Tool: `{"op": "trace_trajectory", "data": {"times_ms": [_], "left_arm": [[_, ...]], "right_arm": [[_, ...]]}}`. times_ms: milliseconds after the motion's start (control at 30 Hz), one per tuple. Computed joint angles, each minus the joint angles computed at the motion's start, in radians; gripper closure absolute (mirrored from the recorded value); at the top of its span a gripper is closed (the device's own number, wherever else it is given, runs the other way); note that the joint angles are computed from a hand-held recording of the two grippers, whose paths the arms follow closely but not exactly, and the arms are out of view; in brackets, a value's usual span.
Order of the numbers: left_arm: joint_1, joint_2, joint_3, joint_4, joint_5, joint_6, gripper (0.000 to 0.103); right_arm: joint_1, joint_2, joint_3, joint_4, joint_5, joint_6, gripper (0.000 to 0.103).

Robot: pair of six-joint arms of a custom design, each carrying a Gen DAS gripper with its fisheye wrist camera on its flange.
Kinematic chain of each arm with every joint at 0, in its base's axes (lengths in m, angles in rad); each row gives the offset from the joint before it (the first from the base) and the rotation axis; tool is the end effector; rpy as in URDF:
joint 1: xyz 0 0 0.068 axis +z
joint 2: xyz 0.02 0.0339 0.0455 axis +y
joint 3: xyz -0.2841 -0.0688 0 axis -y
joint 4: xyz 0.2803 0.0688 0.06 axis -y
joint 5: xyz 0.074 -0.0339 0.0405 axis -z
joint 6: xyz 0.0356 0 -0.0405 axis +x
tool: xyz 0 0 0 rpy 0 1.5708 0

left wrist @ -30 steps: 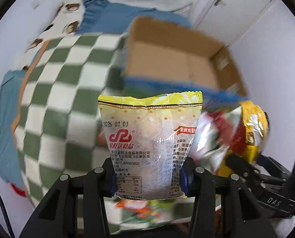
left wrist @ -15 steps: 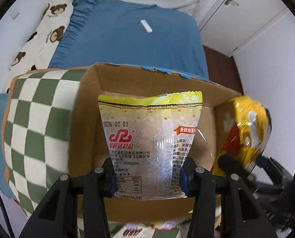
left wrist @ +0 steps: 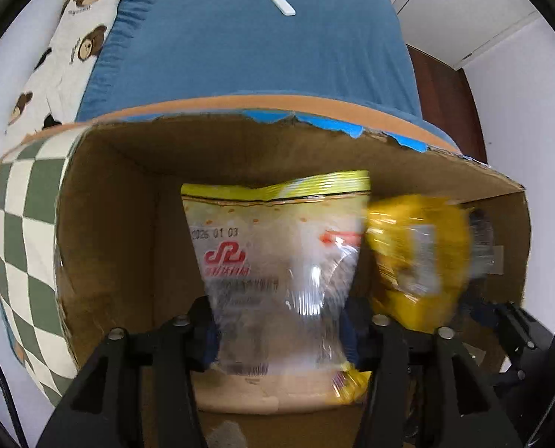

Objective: Organize snacks
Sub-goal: 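Lower both held packs into the cardboard box and open both tools, then grasp the Franzzi cookie pack with the left tool while the right tool grasps the white-grey bag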

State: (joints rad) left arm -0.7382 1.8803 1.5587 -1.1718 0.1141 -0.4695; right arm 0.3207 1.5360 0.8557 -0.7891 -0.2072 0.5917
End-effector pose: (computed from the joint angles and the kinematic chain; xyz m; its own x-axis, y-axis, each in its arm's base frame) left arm 0.2931 -0.2721 0.2434 -0.9631 0.2685 -0.0176 0.2684 0.9536 -0.1362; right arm 0.2604 0.0942 0.1595 -0.9667 0.2541 0.0301 0.2542 0.9403 0.2263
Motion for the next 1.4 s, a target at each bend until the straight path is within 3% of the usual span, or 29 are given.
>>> {"op": "trace_trajectory", "data": {"times_ms": [67,100,233,367,633,933,1167,1267,1400], "left_arm": [[-0.002,0.000,0.000,0.010,-0.003,0.004,0.008],[-0.002,-0.006,-0.004,0.016,-0.004,0.004,0.006],[0.000,-0.025,-0.017,0.014,-0.011,0.009,0.006],[-0.017,-0.083,-0.069,0.023,-0.036,-0.004,0.006],[-0.051,-0.270,-0.200,0.053,-0.129,-0.057,0.006],[-0.125,-0.489,-0.256,0.009,-0.234,-0.101,0.006],[-0.229,-0.649,-0.251,-0.074,-0.320,-0.180,0.006],[-0.326,-0.725,-0.274,-0.124,-0.383,-0.250,0.006],[-0.528,-0.815,-0.370,-0.210,-0.472,-0.405,0.006]], "right_arm": [[0.021,-0.012,0.003,-0.012,0.020,0.015,0.004],[0.015,-0.013,0.003,-0.017,0.022,0.006,0.004],[0.021,-0.049,-0.012,-0.045,0.033,0.009,0.004],[0.081,-0.128,-0.056,-0.051,0.052,0.098,0.004],[0.233,-0.346,-0.051,-0.213,0.166,0.246,0.004],[0.483,-0.467,0.092,-0.424,0.340,0.471,0.004],[0.747,-0.503,0.199,-0.549,0.493,0.726,0.004],[0.910,-0.517,0.221,-0.621,0.552,0.891,0.004],[1.214,-0.517,0.181,-0.705,0.577,1.225,0.004]]}}
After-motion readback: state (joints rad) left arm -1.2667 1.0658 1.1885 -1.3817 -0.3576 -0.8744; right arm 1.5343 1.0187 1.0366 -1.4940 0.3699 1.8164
